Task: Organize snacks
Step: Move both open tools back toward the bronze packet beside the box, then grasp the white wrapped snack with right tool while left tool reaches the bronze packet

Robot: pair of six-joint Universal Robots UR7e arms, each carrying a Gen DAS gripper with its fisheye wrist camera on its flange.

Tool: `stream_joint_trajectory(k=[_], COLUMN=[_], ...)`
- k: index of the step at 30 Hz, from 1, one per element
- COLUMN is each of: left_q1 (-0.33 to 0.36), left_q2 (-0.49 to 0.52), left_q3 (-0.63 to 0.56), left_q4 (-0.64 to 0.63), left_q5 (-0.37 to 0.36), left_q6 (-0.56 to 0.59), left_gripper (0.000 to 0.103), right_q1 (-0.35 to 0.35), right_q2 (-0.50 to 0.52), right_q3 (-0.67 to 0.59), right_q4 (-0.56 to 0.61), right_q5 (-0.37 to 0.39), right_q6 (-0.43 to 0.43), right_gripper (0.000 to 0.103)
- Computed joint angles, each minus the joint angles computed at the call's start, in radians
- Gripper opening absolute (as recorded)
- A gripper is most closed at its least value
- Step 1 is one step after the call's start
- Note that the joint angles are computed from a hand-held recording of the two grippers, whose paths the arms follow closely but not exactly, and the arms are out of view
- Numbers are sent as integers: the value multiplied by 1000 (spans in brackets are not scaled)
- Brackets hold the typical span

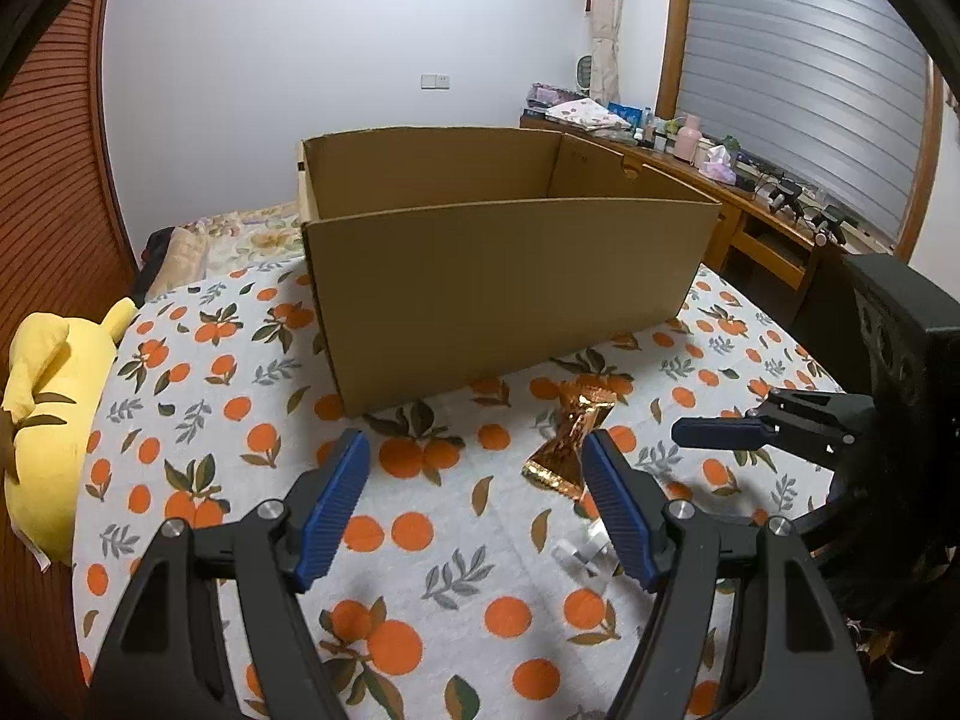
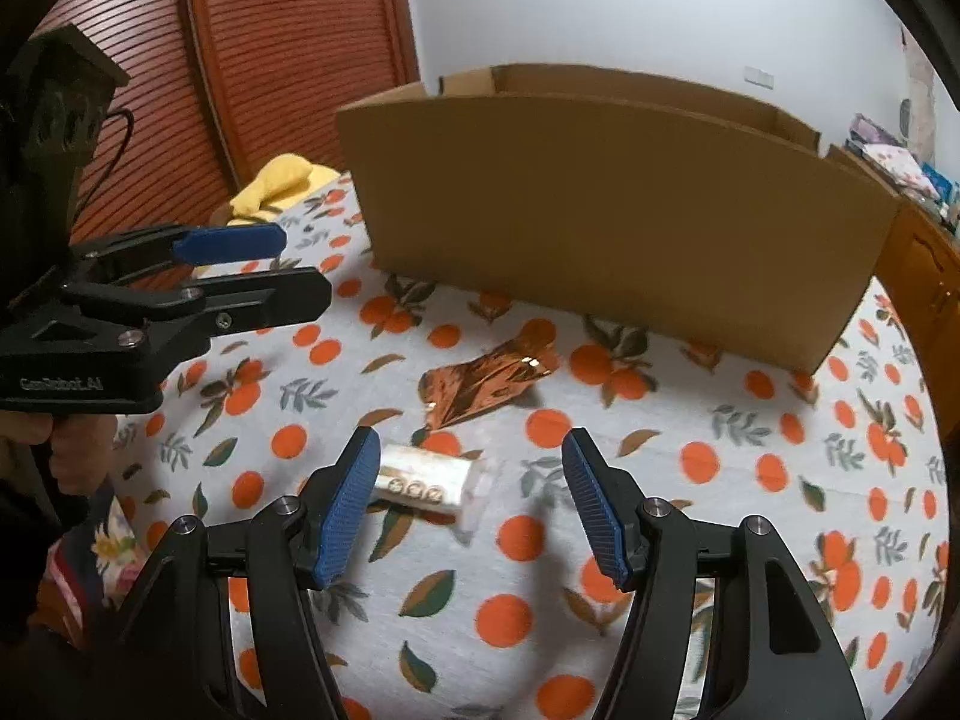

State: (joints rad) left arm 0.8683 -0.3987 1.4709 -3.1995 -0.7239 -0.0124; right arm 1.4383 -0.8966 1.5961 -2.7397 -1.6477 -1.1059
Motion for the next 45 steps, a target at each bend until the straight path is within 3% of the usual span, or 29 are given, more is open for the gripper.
stream_joint_trajectory(k=[24,37,45], left_q1=[17,19,22], left_q2=[-27,-19,-2], left_q3=[55,46,15], left_q4=[9,17,45], left_q5=[-5,-7,-19], left_q6=[-67,-71,-73], left_gripper=[73,73,74], right_q1=[19,8,-7], right_q2=[32,16,-10], right_q3=[15,45,55], right_q4=[-19,-28,-15], right_q5=[-73,-39,-12], right_q6=[-22,-44,-37], right_gripper=[65,43,41])
